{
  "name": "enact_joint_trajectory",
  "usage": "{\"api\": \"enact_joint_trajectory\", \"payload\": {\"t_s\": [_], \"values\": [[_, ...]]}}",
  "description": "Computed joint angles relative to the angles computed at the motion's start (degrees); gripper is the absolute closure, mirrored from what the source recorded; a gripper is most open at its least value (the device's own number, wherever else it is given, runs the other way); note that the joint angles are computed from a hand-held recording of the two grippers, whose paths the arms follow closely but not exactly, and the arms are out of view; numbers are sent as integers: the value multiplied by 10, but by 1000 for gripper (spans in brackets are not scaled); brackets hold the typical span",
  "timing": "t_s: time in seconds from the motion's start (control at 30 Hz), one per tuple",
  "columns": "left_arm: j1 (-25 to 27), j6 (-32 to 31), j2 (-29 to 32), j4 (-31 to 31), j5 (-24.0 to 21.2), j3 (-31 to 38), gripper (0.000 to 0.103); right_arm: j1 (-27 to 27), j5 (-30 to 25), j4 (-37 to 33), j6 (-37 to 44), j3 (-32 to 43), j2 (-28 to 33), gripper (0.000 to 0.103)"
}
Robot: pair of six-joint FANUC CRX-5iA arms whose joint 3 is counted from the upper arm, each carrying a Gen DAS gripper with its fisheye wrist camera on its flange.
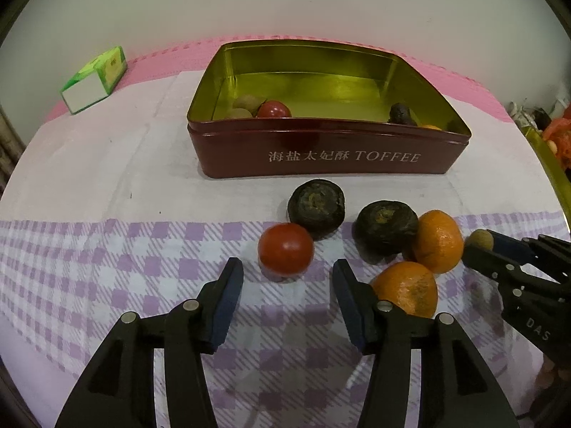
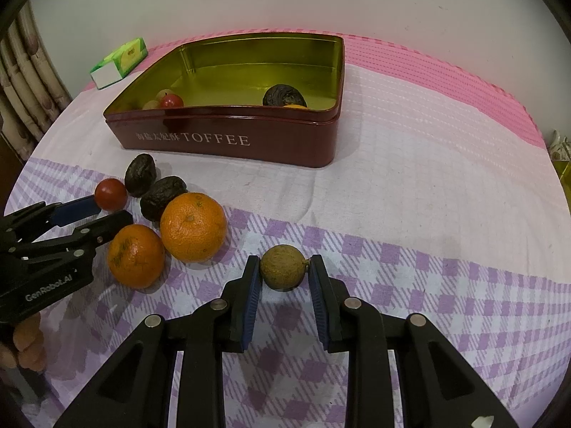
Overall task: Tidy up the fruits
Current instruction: 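Grasp the small green lime with the right tool while the left tool grasps the cherry tomato, then carry the tomato with the left tool while the right tool carries the lime over the tin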
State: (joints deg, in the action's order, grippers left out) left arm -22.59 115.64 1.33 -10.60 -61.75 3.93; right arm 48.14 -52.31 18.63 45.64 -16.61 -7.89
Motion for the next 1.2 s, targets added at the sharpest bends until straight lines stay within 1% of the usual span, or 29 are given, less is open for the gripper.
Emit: {"api": "enact_joint_trajectory", "payload": {"t_s": [0.17, 0.27, 0.33, 0.43, 0.7, 1.2], "values": [[-1, 0, 9, -9, -4, 11, 50, 0, 0, 0, 0, 0, 0, 77], [1, -3, 13, -11, -1, 14, 56, 1, 0, 1, -3, 0, 0, 77], [4, -5, 11, -10, 3, 12, 65, 0, 0, 2, -3, 0, 0, 77], [8, -7, 8, -5, 9, 7, 71, 1, 0, 2, -3, 0, 0, 77], [11, -9, 2, -2, 14, 0, 72, 1, -1, 3, -4, 0, 0, 77], [5, 0, 3, -8, 3, 5, 72, 6, -4, 16, -15, -2, 3, 77]]}}
